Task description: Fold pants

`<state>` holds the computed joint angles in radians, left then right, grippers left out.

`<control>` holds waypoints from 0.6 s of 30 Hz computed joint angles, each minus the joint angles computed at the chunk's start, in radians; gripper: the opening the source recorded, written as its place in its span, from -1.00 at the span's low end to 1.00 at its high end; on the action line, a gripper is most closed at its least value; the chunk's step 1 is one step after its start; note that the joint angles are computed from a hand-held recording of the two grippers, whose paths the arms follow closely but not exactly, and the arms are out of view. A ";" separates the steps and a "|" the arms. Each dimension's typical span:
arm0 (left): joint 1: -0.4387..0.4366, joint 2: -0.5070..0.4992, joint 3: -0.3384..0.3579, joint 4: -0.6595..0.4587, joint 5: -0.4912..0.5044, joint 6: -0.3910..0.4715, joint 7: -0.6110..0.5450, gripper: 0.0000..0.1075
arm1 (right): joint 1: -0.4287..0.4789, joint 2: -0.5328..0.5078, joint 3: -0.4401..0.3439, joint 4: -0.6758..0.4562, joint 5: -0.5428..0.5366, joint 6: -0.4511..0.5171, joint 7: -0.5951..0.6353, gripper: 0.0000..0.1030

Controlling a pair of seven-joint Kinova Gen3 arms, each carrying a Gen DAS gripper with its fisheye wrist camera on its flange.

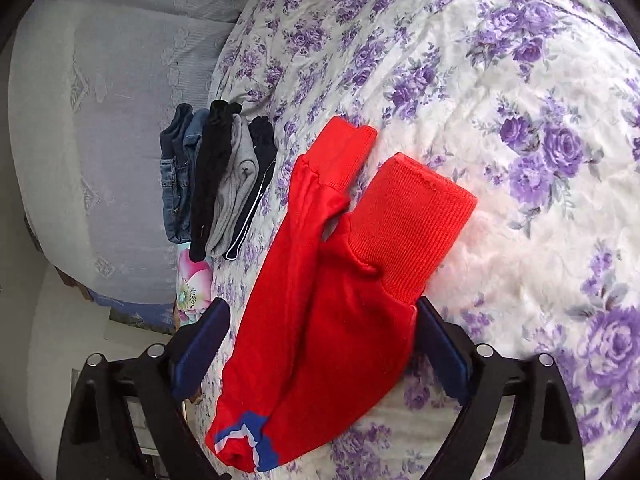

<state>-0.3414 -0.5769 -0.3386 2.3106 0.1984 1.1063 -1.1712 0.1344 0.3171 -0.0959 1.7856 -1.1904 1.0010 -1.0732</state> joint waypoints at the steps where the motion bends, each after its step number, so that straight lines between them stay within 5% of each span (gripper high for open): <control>1: -0.001 -0.012 -0.022 0.008 0.008 -0.010 -0.008 0.83 | -0.008 0.006 0.015 0.003 -0.001 0.008 0.002 0.25; 2: -0.001 -0.025 -0.049 0.018 0.018 -0.020 -0.017 0.83 | -0.027 0.014 0.048 0.010 -0.002 0.019 -0.012 0.06; 4: -0.002 -0.047 -0.105 0.036 0.037 -0.044 -0.036 0.83 | -0.010 0.031 0.064 0.043 -0.026 0.029 -0.058 -0.68; 5: -0.003 -0.055 -0.136 0.044 0.044 -0.055 -0.047 0.82 | 0.021 0.045 0.045 0.062 -0.048 0.035 -0.058 -0.83; 14: 0.039 -0.021 -0.290 0.108 0.143 -0.221 -0.169 0.81 | 0.031 0.041 0.013 0.048 -0.014 0.010 -0.074 -0.89; 16: 0.055 -0.024 -0.293 0.107 0.172 -0.259 -0.202 0.65 | 0.026 0.028 0.012 0.044 0.003 0.006 -0.091 -0.86; 17: 0.064 -0.020 -0.297 0.094 0.185 -0.258 -0.209 0.38 | 0.030 0.018 0.013 0.050 0.005 0.010 -0.090 -0.86; 18: 0.080 -0.023 -0.316 0.085 0.202 -0.258 -0.226 0.39 | 0.034 0.015 0.011 0.050 -0.004 0.018 -0.087 -0.86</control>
